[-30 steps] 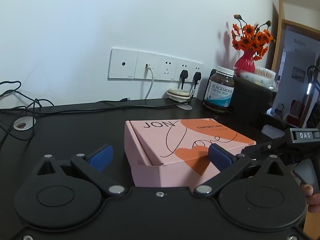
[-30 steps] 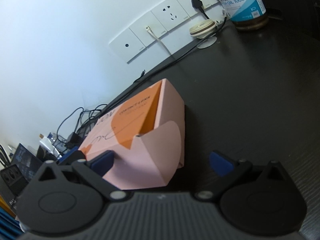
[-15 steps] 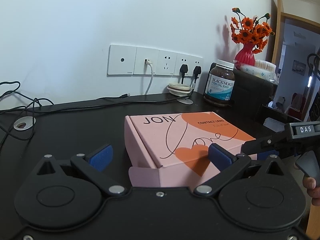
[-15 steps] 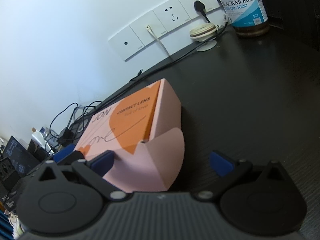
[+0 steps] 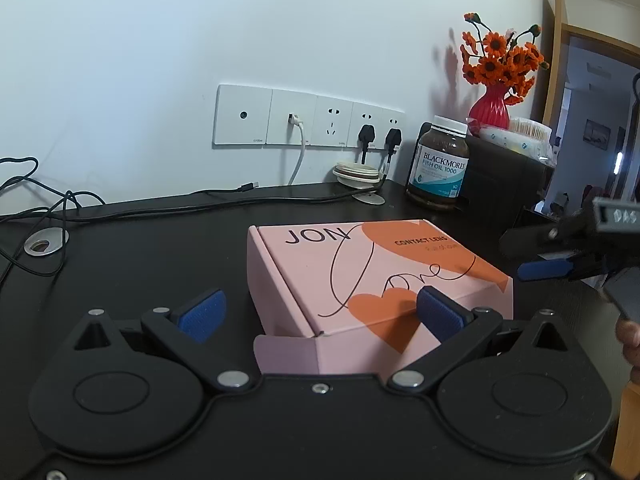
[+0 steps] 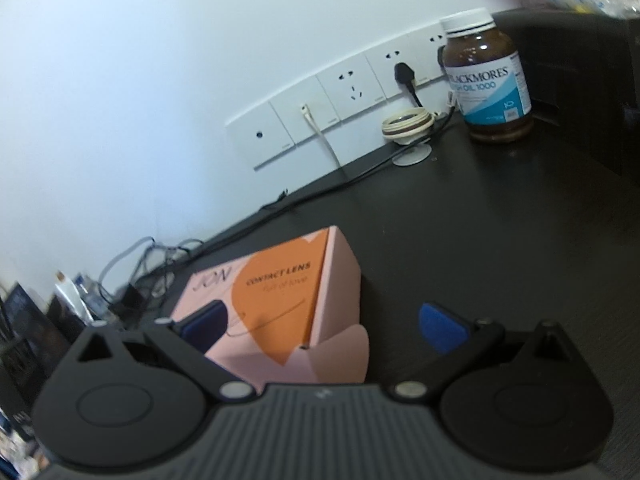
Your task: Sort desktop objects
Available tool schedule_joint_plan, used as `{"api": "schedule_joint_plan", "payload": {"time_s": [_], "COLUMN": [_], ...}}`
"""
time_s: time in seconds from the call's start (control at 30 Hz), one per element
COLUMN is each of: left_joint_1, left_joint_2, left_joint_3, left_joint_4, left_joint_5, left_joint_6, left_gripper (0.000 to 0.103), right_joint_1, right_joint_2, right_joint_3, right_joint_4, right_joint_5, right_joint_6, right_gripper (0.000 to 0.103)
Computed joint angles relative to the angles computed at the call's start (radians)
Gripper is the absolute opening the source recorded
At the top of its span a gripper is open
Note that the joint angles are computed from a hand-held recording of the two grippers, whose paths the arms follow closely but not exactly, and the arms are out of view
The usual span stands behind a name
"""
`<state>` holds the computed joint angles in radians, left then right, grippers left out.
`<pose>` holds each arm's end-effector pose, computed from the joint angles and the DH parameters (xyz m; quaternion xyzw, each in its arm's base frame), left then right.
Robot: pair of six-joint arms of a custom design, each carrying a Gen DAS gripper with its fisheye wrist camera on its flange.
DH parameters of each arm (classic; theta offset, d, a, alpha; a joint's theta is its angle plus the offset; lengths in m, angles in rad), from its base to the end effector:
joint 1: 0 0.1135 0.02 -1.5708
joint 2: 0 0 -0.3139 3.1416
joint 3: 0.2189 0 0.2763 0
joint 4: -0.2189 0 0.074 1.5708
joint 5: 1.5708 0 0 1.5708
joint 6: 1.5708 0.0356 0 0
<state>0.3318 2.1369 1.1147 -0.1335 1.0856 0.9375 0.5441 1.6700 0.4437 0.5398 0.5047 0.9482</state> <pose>0.4043 0.1060 0.0967 0.3515 0.7680 -0.3024 0.4418 0.2485 0.1302 0.1256 0.2803 0.8360 0.1155 0.4574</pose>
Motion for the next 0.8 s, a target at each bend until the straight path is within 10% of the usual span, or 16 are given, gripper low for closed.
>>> {"api": "schedule_joint_plan", "payload": {"time_s": [0.23, 0.37, 0.8], "left_joint_1": [-0.018, -0.014, -0.002], "left_joint_2": [0.007, -0.064, -0.038], "left_joint_3": [0.023, -0.126, -0.092], "left_joint_4": [-0.109, 0.16, 0.302], "left_joint_5": [-0.06, -0.038, -0.094], "left_joint_6": [0.11, 0.06, -0.174], "left_gripper": [0.103, 0.103, 0.103], "right_joint_1": [-0.02, -0.042, -0.046], "right_joint_2": [0.079, 0.071, 0.086], "right_joint_3": [0.045, 0.029, 0.019], "right_joint_4": [-0.044, -0.022, 0.03], "right_joint_5": [-0.037, -0.082, -0.082], "right_joint_6": [-0.013, -0.043, -0.125], "right_gripper": [0.102, 0.102, 0.102]}}
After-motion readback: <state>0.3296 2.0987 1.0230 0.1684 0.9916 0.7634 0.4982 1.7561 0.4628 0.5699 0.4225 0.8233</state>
